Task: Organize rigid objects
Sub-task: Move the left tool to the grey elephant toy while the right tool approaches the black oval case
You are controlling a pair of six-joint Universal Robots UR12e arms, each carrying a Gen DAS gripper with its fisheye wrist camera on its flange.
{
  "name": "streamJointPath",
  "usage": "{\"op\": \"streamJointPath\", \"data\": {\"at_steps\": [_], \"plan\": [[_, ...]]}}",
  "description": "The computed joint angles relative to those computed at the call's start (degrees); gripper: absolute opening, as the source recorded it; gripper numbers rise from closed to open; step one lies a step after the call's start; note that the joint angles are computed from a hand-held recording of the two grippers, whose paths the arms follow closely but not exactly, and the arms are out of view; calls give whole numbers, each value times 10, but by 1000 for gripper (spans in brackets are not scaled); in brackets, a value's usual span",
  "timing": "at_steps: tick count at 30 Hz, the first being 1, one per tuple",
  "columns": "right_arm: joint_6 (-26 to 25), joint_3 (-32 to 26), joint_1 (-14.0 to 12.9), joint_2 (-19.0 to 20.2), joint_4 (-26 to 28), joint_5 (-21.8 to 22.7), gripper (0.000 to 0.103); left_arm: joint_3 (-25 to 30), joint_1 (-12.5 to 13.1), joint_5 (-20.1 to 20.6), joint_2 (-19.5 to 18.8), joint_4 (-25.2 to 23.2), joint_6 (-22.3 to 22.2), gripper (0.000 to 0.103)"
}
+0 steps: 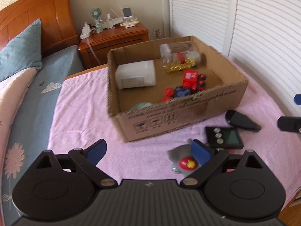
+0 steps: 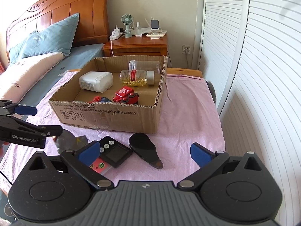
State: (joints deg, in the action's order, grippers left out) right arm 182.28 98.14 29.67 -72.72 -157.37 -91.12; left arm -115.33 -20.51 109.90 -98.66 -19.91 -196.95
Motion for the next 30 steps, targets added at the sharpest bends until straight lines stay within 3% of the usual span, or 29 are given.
{"op": "streamJointPath", "data": {"at_steps": [4, 14, 23, 30], "plan": [[-6, 5, 1, -2, 5, 3, 103, -18, -2, 16, 15, 0, -21, 96], [-44, 9, 3, 6, 37, 38, 103, -58, 1, -63, 34, 45, -38, 97], [-46, 15, 4, 2, 31, 42, 103, -53, -8, -69, 27, 46, -22, 97], [-52, 20, 0, -1, 33, 53, 103, -63, -1, -114, 35, 61, 38, 97]]}}
